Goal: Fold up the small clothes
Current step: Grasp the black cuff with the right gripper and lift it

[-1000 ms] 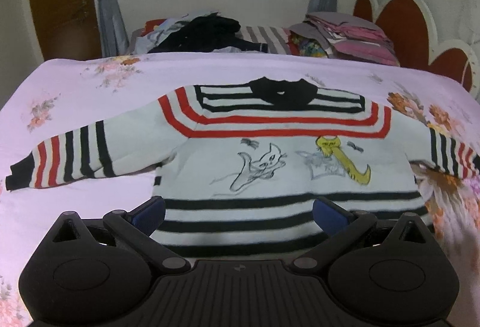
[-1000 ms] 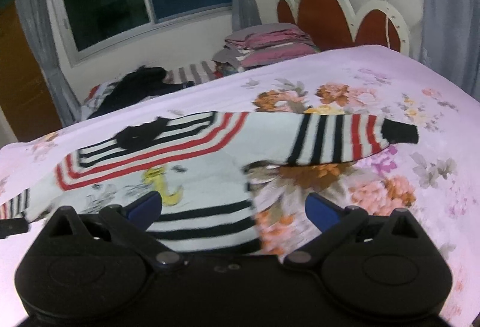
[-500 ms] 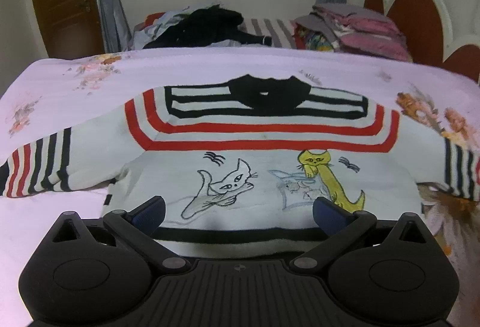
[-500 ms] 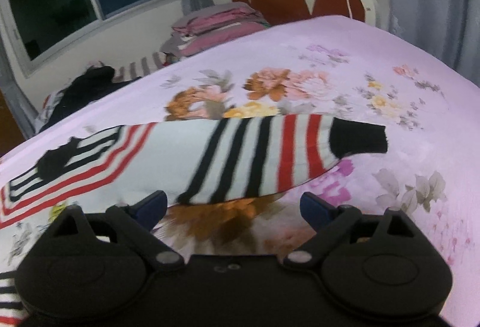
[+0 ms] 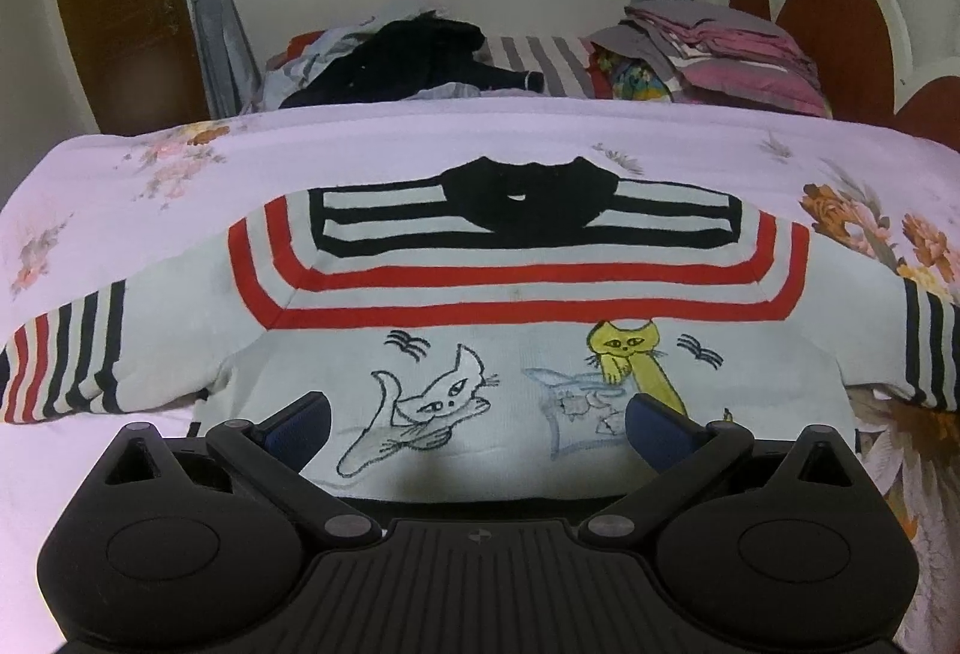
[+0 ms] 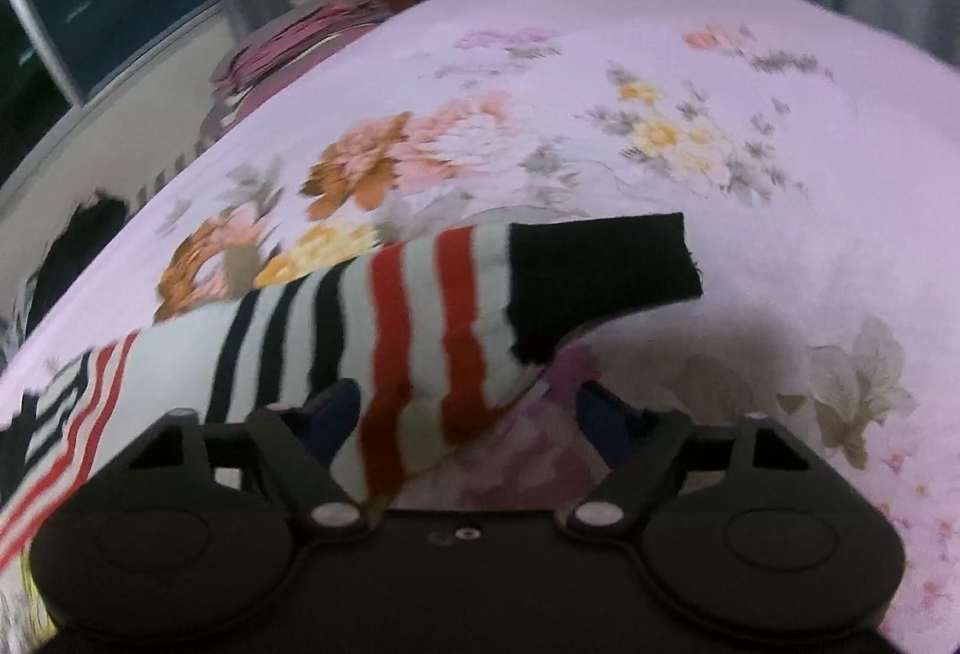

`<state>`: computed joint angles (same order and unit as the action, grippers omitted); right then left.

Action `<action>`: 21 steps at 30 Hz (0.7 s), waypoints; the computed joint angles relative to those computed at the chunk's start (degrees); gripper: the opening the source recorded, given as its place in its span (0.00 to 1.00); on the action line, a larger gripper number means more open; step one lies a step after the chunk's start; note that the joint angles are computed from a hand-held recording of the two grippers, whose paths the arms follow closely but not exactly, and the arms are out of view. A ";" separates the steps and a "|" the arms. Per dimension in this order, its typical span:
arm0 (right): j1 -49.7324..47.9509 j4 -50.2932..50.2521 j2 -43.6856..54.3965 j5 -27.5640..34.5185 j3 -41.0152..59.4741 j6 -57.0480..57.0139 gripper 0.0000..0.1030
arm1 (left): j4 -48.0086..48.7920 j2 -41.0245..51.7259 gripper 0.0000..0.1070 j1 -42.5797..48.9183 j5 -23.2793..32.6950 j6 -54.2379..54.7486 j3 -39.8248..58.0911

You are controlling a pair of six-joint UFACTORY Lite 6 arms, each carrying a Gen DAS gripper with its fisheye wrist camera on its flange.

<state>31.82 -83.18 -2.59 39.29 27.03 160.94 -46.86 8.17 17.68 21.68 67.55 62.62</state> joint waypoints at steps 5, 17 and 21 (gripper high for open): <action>-3.35 -4.88 2.05 0.38 -0.64 2.94 0.31 | 0.95 1.37 0.96 0.24 2.27 -0.73 1.09; 1.79 -4.70 -0.97 7.49 3.00 -3.03 0.08 | -10.57 3.35 0.96 4.25 5.31 9.97 3.44; 6.61 -4.43 4.44 10.42 14.21 -11.43 0.08 | -8.23 7.12 0.96 7.50 9.53 6.49 8.79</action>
<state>38.43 -87.60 1.85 49.71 41.24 149.51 -55.08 15.29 25.18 31.21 74.04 71.41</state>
